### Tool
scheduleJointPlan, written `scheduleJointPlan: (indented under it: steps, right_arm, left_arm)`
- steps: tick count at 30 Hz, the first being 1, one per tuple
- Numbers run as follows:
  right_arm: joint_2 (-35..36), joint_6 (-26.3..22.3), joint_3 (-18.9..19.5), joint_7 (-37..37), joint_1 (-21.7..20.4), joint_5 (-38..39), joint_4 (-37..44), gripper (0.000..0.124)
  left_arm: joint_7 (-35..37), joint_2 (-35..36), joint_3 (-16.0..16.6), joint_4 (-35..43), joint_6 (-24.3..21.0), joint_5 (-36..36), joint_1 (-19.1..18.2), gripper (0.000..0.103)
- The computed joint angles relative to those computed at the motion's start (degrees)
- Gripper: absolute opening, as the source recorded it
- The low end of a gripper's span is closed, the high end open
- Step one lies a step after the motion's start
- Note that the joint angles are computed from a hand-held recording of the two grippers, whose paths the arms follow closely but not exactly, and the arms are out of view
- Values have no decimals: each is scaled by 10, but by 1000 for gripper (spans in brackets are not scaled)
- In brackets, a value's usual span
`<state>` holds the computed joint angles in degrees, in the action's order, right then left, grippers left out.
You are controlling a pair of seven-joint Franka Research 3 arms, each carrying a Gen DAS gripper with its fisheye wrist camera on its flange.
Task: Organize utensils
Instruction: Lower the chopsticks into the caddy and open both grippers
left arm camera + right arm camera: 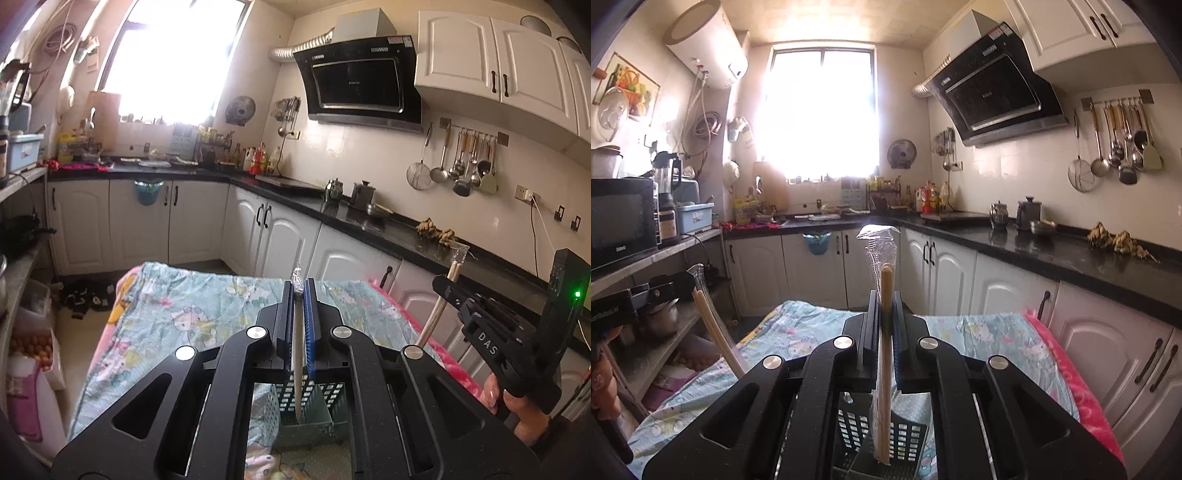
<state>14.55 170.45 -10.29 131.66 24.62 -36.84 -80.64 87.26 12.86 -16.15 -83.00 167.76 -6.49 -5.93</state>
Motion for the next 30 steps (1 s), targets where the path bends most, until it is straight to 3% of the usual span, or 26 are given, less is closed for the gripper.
scheduleJointPlan:
  steps: [2, 3, 4, 6, 7, 8, 10, 17, 21, 30]
  right_arm:
    - [2, -17, 4, -3, 0, 7, -2, 34]
    - [1, -19, 3, 2, 1, 5, -6, 38]
    - [-2, -17, 1, 8, 2, 0, -13, 40]
    - [-9, -20, -1, 18, 5, -15, -23, 41]
    - [-14, -23, 0, 24, 6, -23, -31, 44]
    - [-20, -22, 6, 24, 2, -22, -39, 48]
    - [-29, -20, 15, 24, -6, -20, -51, 54]
    - [-73, -46, 49, 40, -28, -42, -96, 66]
    - [-108, -44, 72, 63, -48, -66, -133, 72]
    - [-169, -57, 133, 58, -93, -63, -201, 80]
  left_arm:
    - [1, 2, -2, -3, -5, -7, 2, 3]
    - [0, 2, -3, -5, -10, -9, 3, 4]
    - [-2, 0, -2, -10, -13, -11, 4, 7]
    - [-4, -8, 0, -24, -14, -18, 6, 22]
    - [-1, -15, -3, -33, -13, -29, 11, 37]
    - [2, -20, -4, -40, -11, -39, 13, 45]
    - [19, -34, -8, -61, 1, -65, 19, 49]
    - [57, -88, 5, -121, 18, -132, 15, 84]
    - [78, -115, 22, -153, 23, -163, 1, 92]
    - [70, -172, 68, -229, 33, -160, -42, 92]
